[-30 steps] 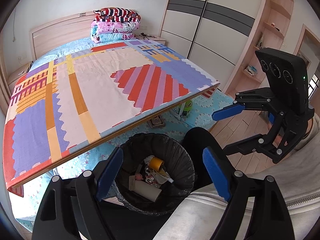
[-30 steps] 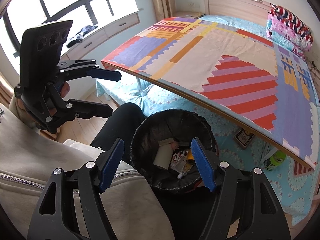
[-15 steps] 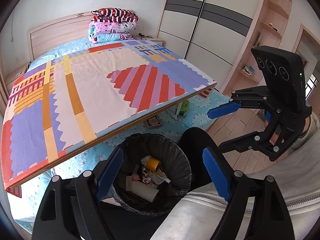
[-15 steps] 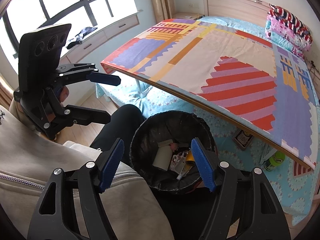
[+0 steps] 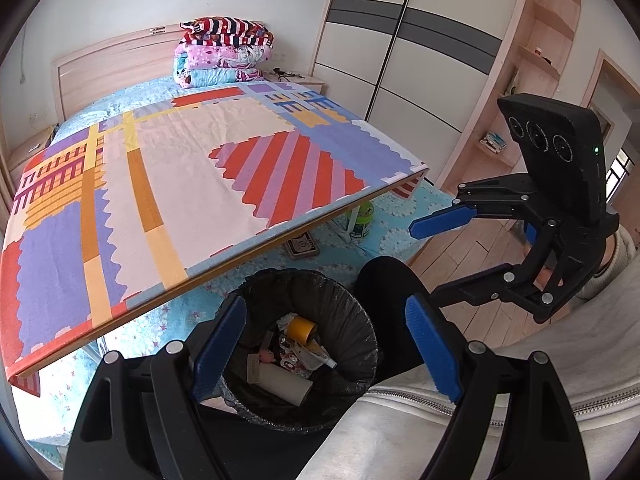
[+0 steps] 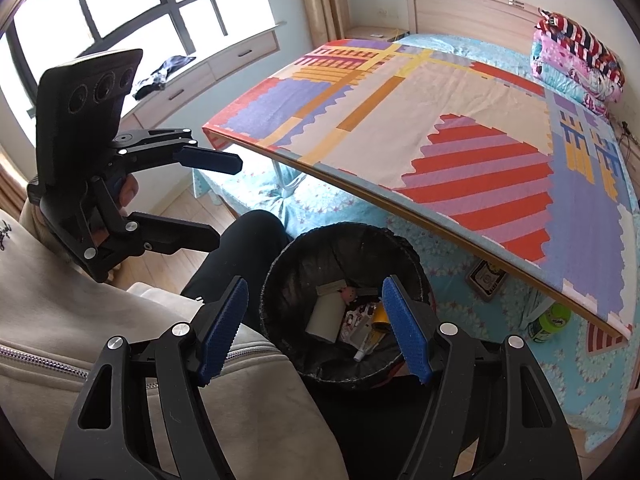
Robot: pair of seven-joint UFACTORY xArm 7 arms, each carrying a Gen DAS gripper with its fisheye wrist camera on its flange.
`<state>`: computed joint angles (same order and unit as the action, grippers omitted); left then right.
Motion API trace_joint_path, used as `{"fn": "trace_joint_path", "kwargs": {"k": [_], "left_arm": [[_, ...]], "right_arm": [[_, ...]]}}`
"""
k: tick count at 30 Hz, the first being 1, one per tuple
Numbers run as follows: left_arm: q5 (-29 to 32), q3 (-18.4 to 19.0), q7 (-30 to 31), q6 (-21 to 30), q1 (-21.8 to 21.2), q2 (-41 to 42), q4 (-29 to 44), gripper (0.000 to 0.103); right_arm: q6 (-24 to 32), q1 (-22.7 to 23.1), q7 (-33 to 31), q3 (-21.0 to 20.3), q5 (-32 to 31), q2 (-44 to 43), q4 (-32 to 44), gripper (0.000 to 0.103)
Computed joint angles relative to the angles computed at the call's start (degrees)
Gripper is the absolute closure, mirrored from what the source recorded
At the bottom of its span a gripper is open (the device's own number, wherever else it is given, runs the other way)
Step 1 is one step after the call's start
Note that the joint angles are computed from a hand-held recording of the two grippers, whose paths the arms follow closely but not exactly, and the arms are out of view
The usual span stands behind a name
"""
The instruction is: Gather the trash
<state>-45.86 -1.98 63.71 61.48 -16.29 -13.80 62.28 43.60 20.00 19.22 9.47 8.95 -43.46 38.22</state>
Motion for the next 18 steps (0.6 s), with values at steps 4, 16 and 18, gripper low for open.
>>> {"fn": "trace_joint_path", "kwargs": {"k": [4, 16, 18], "left_arm": [[0.1, 0.0, 0.1, 0.0, 0.0, -0.1, 0.0, 0.024], [0.0, -0.1, -0.7, -0.3, 0.1, -0.1, -0.1, 0.024], [-0.1, 0.0, -0.6, -0.3, 0.0, 0.1, 0.0, 0.024]], "right_arm": [[0.0, 0.0, 0.2, 0.1, -0.1, -0.1, 0.0, 0.034], [-0.1, 0.3, 0.0, 0.0, 0.1, -0.6, -0.2, 0.034], [-0.1, 0.1, 0.2, 0.1, -0.1, -0.5, -0.2, 0.034]]}}
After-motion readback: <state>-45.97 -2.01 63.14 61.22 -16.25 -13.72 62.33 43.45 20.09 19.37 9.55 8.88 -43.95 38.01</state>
